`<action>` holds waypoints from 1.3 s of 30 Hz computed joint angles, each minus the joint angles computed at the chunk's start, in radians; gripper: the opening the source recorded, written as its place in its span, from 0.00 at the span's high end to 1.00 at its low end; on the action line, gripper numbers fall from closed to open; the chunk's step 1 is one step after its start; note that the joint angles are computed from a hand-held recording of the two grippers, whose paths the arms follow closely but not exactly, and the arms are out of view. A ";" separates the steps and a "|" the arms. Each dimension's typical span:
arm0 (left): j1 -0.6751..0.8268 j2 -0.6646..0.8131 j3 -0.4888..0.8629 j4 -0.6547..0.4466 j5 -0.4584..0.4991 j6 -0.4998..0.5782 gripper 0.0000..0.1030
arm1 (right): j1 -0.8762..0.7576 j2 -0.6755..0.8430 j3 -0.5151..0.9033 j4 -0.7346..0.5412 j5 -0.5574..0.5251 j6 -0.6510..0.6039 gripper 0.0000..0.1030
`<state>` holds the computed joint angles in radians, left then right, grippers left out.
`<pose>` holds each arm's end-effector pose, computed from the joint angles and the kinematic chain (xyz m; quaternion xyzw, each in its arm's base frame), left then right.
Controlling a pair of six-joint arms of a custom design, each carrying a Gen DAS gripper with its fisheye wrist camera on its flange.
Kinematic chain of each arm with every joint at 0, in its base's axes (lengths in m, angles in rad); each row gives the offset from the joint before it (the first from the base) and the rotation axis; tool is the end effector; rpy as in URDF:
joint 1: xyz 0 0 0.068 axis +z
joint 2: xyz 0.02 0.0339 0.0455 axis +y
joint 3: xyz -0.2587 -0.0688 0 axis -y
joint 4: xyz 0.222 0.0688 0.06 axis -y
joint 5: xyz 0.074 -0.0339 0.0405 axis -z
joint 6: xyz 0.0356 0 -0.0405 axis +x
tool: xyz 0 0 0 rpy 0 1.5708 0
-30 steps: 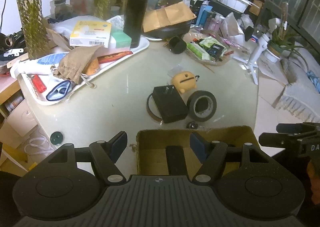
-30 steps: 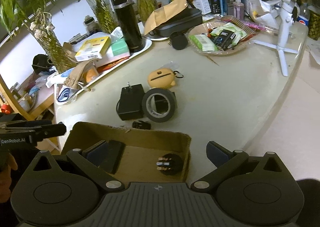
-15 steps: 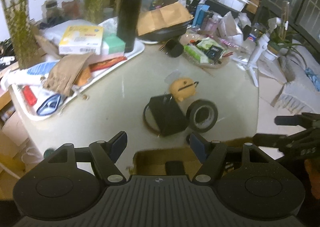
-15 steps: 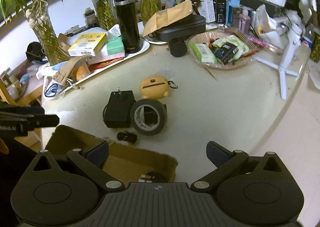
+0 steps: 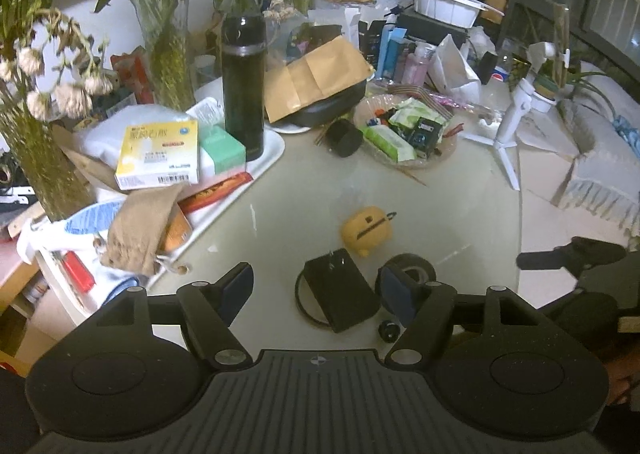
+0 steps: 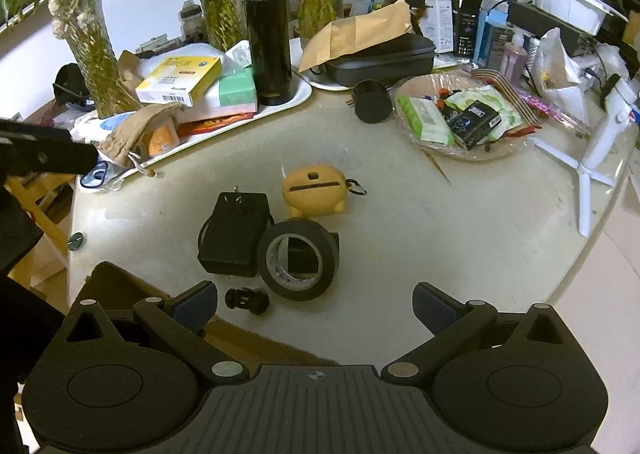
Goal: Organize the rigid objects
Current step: 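Move the right gripper to the black tape roll and close on it, then lift the tape roll with the right gripper while the left gripper grasps the black adapter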
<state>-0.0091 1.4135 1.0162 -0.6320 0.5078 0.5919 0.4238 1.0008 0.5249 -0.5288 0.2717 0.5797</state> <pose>0.2614 -0.0197 0.2484 0.3402 0.8710 -0.1575 0.3175 0.1528 0.0584 0.1915 0.1118 0.9455 0.0191 0.3051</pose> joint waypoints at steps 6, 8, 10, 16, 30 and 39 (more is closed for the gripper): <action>0.007 0.017 0.019 -0.009 -0.006 0.019 0.32 | 0.005 0.135 0.010 0.101 0.007 -0.004 0.00; 0.015 0.030 0.010 0.006 -0.006 0.017 0.32 | -0.004 0.183 0.012 0.134 0.007 -0.002 0.00; 0.030 0.046 0.002 0.014 0.002 0.016 0.32 | -0.018 0.223 0.013 0.166 0.004 -0.006 0.00; 0.067 0.091 -0.053 0.046 0.016 0.027 0.32 | -0.084 0.289 0.010 0.242 -0.034 -0.053 0.01; 0.105 0.137 -0.105 0.084 0.020 0.044 0.32 | -0.132 0.486 0.048 0.363 -0.078 0.199 0.08; 0.109 0.147 -0.110 0.104 0.009 0.033 0.32 | -0.154 0.578 0.059 0.428 -0.143 0.316 0.26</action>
<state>0.1004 1.5608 0.9067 -0.5278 0.5165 0.6248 0.2697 1.5784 0.5837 -0.1007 0.1288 0.8959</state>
